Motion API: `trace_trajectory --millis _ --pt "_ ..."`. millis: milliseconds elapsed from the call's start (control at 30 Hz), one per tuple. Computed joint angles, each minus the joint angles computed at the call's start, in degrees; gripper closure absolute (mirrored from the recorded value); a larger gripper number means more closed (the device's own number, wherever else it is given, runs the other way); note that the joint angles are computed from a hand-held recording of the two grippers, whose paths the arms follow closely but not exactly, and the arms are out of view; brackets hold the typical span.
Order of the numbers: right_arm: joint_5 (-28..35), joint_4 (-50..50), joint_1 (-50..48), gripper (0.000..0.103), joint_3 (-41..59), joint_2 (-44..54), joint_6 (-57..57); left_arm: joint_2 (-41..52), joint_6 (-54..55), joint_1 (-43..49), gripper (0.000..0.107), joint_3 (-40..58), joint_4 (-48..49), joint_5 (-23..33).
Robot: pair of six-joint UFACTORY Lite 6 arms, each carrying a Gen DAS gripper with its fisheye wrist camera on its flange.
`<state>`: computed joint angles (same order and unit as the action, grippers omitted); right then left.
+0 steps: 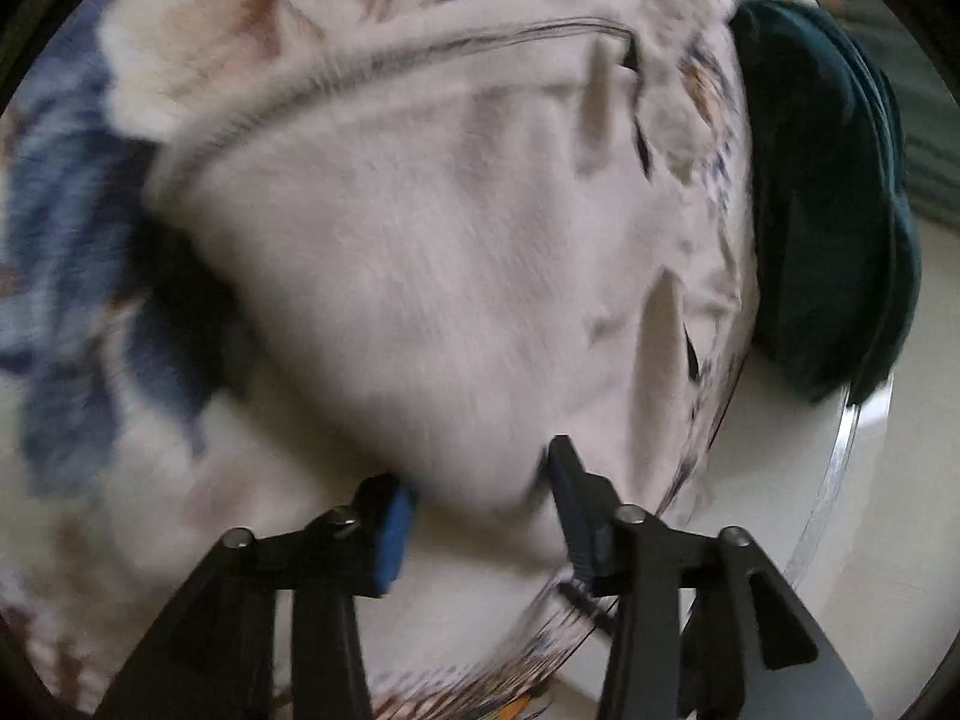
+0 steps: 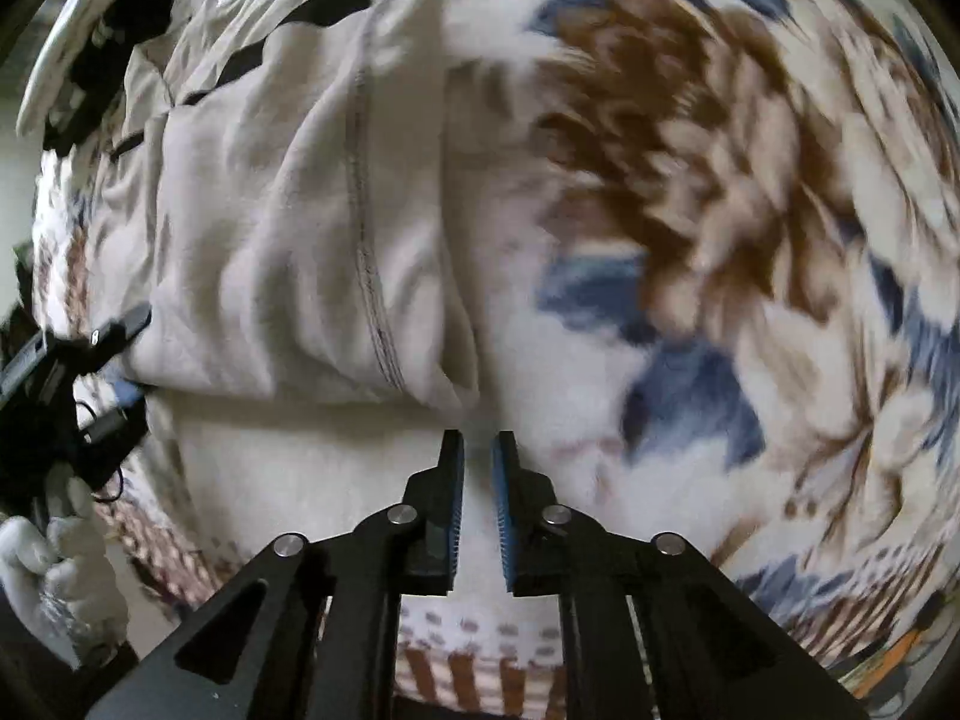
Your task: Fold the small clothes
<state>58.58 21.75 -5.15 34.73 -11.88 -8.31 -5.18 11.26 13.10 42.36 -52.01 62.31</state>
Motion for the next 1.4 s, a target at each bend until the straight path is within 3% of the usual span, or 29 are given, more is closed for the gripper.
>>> trace_trajectory --millis 33,67,167,300,433,567,600,633,667,733,767,1033,1100,1233,1267,1333,1400 --pt "1.4 -0.7 -3.1 0.064 -0.1 -1.2 0.3 -1.6 -1.2 0.3 0.057 1.3 3.6 2.3" --pt "2.1 -1.2 -4.8 0.059 0.2 -1.7 0.6 -3.7 -1.5 0.8 0.053 2.9 7.0 4.9" --pt "3.0 -0.6 -10.7 0.058 3.4 -3.8 0.6 -5.1 0.4 0.4 0.053 11.9 14.8 9.2" --pt "-0.5 3.9 -10.0 0.058 12.6 1.5 1.0 3.4 4.2 -3.5 0.053 26.8 22.2 3.6" --pt "-6.2 4.8 -3.2 0.058 21.4 11.1 3.5 19.0 6.1 -6.3 0.053 41.4 24.4 -1.4" --pt "-10.7 -3.4 7.5 0.058 30.5 22.7 12.7 33.8 7.2 -10.3 0.053 53.2 28.5 -2.6" --pt "-11.9 -5.4 9.0 0.068 31.7 24.9 14.2 35.5 7.1 -11.3 0.053 54.1 30.5 -3.8" --pt "-13.6 -7.9 11.2 0.096 31.4 25.7 17.3 35.9 7.1 -12.0 0.053 54.1 32.1 -4.5" --pt "-14.8 -10.4 12.2 0.098 30.4 25.4 19.2 35.9 8.8 -11.7 0.055 53.5 31.4 -5.0" --pt "-16.5 -16.9 14.3 0.098 29.3 23.9 25.6 34.9 11.1 -11.1 0.076 51.0 30.5 -7.9" --pt "-16.8 -18.9 15.0 0.098 29.1 23.1 27.8 35.1 11.6 -10.6 0.092 50.9 30.5 -8.1" --pt "-16.2 -17.4 10.9 0.098 27.8 17.6 29.3 32.5 15.0 -6.2 0.096 48.9 25.0 -7.8" --pt "-15.9 -16.6 9.9 0.098 29.3 19.4 29.0 33.4 14.4 -5.7 0.100 50.8 24.4 -6.8" --pt "-12.6 -10.9 7.8 0.097 34.3 27.9 24.9 41.8 10.2 -5.2 0.100 59.1 24.3 -4.1" --pt "-12.7 -9.5 6.6 0.097 34.2 28.6 24.7 43.3 9.6 -4.7 0.098 61.1 23.6 -2.3" --pt "-12.6 -8.7 4.7 0.084 33.9 28.5 25.1 43.1 8.9 -3.8 0.096 62.1 22.8 -1.4" --pt "-13.1 -9.3 3.5 0.082 32.6 25.2 25.8 41.0 10.2 -3.1 0.080 61.5 21.2 -0.5"
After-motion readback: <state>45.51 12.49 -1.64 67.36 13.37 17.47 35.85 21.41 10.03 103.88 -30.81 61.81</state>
